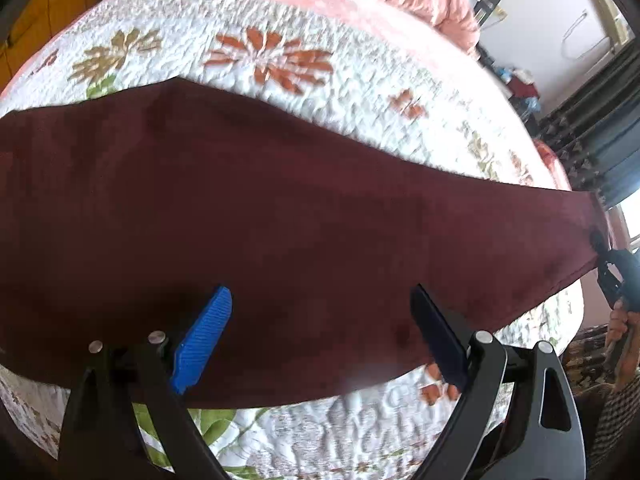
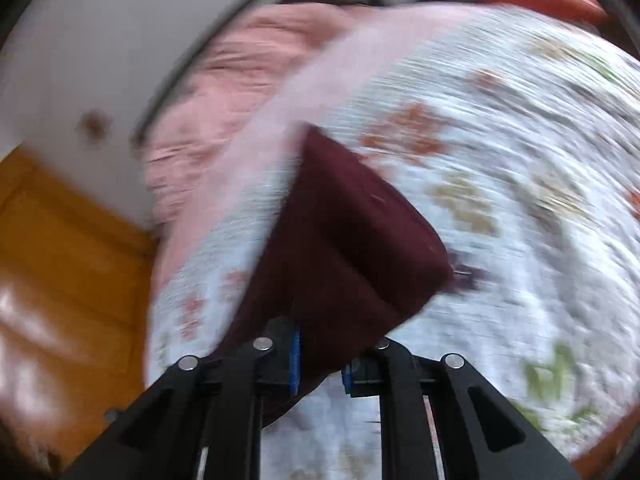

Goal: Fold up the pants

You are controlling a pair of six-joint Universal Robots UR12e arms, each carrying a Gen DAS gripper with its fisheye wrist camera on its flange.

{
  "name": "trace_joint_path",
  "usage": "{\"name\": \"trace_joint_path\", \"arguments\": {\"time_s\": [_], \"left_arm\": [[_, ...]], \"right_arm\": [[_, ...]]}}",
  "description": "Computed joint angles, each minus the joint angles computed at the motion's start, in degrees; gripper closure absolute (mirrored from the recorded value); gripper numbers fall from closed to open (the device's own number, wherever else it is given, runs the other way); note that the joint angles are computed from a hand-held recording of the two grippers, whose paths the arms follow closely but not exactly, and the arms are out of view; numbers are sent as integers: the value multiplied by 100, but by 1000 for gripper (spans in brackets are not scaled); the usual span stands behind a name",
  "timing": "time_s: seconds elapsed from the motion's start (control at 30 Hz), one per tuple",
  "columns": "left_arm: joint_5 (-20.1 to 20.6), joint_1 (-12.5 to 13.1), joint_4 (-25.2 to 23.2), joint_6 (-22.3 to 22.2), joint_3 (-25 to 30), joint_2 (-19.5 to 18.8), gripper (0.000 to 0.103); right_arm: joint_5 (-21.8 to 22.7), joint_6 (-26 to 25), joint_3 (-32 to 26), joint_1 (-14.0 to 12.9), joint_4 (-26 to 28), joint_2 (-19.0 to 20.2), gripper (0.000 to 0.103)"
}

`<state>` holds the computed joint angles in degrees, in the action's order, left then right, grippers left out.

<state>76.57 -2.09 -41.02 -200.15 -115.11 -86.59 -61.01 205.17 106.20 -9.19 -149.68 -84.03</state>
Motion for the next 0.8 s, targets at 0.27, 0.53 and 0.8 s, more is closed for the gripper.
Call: {"name": "trace_joint_path", "arguments": {"time_s": [0.27, 0.53, 0.8], "left_arm": [[300, -127, -367, 282, 87, -139, 11], [194, 21, -53, 122, -83, -86, 12], [-330, -51, 213, 167, -58, -40, 12]], "right_arm": [[-1030, -151, -221, 100, 1899, 199, 88], [-995, -46, -212, 40, 1976, 197, 78], [-621, 419, -70, -40, 1743, 150, 37]]}}
